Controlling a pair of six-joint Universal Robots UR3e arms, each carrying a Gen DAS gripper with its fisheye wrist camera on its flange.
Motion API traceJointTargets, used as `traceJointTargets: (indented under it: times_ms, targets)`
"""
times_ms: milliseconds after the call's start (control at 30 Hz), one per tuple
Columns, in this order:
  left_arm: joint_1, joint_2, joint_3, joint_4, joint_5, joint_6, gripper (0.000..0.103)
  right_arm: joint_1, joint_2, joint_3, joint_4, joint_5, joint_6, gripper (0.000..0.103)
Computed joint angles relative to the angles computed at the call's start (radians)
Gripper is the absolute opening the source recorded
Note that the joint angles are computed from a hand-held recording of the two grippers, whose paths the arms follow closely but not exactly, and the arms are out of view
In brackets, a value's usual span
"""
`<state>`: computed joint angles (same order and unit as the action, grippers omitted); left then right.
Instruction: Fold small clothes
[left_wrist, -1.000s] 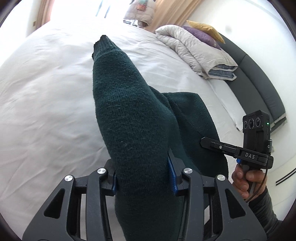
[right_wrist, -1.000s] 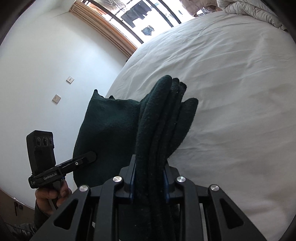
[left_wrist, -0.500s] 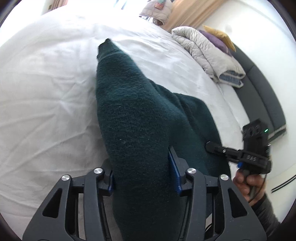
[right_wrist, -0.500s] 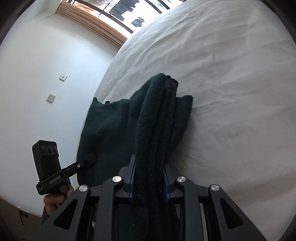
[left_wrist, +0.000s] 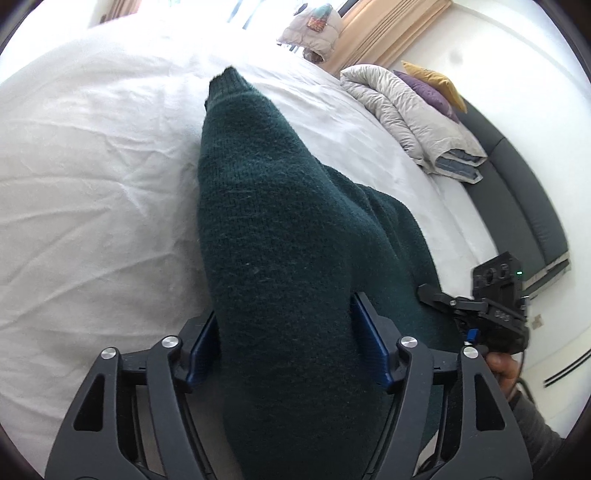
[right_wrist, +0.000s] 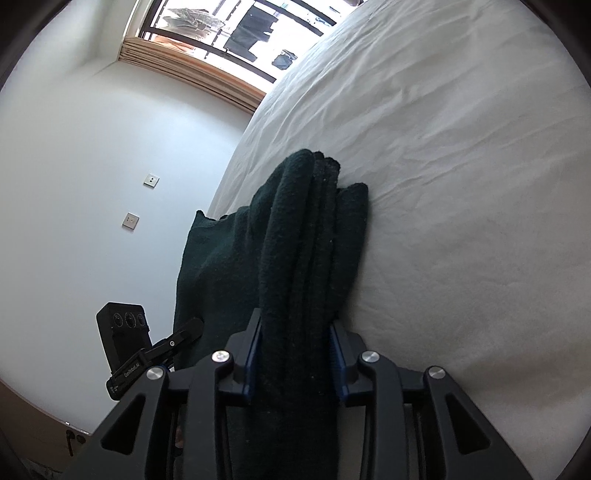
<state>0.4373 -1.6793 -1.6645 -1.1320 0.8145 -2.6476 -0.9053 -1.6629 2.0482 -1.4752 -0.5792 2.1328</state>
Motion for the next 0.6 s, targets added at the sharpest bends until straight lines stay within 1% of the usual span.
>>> traceJointTargets:
  times_ms: [100, 133, 200, 300, 367, 400, 433, 467, 500, 533, 600]
  targets:
    - [-0.021, 0.055, -0.032, 0.067, 0.060, -0.047, 0.077, -0.046, -0.066, 0.029, 0.016, -0.010, 0.002, 0.042]
    - [-0.018, 0.083, -0.053, 0.090, 0.076, -0.055, 0.077, -0.063, -0.091, 0.038, 0.029, -0.014, 0.004, 0.043]
    - [0.003, 0.153, -0.107, 0.135, 0.089, -0.064, 0.077, -0.096, -0.170, 0.063, 0.023, -0.030, 0.039, 0.052]
    - [0.034, 0.266, -0.194, 0.204, 0.105, -0.080, 0.077, -0.137, -0.298, 0.078, 0.015, -0.035, 0.091, 0.054]
    - [0.056, 0.342, -0.240, 0.227, 0.109, -0.073, 0.079, -0.162, -0.312, 0.036, 0.098, -0.003, 0.041, 0.053]
    - [0.062, 0.376, -0.264, 0.248, 0.117, -0.073, 0.079, -0.156, -0.300, 0.016, 0.108, 0.011, 0.030, 0.053]
    - [0.067, 0.412, -0.286, 0.262, 0.122, -0.069, 0.080, -0.121, -0.289, 0.000, 0.059, 0.013, 0.071, 0.053]
    - [0.076, 0.444, -0.302, 0.263, 0.119, -0.059, 0.080, -0.070, -0.276, -0.009, -0.048, -0.002, 0.151, 0.053]
    - [0.082, 0.473, -0.318, 0.269, 0.113, -0.057, 0.081, -0.009, -0.251, -0.013, -0.184, -0.029, 0.249, 0.053]
    - [0.086, 0.503, -0.333, 0.273, 0.106, -0.061, 0.083, 0.060, -0.203, -0.029, -0.313, -0.069, 0.345, 0.053]
    - [0.104, 0.544, -0.341, 0.249, 0.079, -0.052, 0.086, 0.189, -0.085, -0.074, -0.534, -0.188, 0.517, 0.053]
